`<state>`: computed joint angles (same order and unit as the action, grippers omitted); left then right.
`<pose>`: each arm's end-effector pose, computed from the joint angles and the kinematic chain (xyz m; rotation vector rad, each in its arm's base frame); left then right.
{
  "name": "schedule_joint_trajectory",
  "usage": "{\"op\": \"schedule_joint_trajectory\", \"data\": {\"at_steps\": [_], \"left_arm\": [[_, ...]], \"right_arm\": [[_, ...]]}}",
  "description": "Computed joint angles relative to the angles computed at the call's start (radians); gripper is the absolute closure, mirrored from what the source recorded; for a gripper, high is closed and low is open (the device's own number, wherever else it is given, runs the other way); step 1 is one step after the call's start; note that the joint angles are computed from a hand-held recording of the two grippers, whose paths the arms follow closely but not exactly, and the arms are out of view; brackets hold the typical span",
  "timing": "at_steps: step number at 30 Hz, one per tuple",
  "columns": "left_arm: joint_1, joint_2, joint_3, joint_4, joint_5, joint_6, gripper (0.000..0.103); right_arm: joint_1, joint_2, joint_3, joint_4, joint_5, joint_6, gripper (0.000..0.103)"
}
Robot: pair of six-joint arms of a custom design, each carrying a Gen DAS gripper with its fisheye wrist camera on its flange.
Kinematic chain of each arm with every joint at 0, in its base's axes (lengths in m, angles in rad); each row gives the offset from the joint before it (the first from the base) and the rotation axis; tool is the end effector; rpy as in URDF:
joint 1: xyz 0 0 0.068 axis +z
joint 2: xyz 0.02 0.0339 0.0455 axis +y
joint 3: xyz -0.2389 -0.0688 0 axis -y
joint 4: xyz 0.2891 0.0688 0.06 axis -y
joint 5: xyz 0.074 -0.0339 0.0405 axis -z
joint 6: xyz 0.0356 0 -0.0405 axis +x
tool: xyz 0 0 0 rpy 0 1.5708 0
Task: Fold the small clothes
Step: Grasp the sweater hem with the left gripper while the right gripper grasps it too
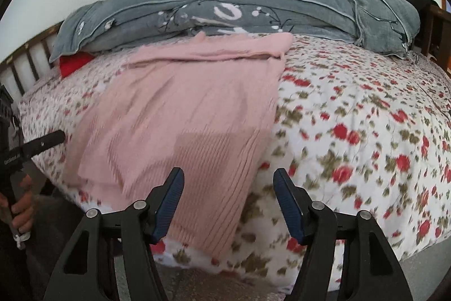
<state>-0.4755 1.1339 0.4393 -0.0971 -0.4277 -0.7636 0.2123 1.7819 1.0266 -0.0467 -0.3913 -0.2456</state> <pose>0.2328 -0.1032 0.1153 -0.5261 2.2174 -0.1398 0.3843 0.0967 0.1158 -0.7114 2.2289 0.4464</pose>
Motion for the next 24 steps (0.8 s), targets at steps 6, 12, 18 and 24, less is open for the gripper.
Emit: {"op": "schedule_joint_trajectory", "data": {"at_steps": [6, 12, 18, 24], "left_arm": [[-0.082, 0.105, 0.08, -0.075, -0.115, -0.082, 0.025], [-0.068, 0.254, 0.191, -0.141, -0.093, -0.132, 0.074], [-0.026, 0.078, 0.044, -0.044, -0.009, -0.199, 0.093], [-0.013, -0.071, -0.03, -0.077, 0.001, -0.168, 0.094]], "right_arm": [[-0.012, 0.042, -0.029, 0.065, -0.009, -0.013, 0.043], [-0.029, 0.094, -0.028, 0.111, -0.052, 0.031, 0.053], [-0.009, 0.065, -0.078, 0.16, -0.043, -0.021, 0.098], [-0.115, -0.017, -0.159, 0.304, -0.159, 0.098, 0.099]]}}
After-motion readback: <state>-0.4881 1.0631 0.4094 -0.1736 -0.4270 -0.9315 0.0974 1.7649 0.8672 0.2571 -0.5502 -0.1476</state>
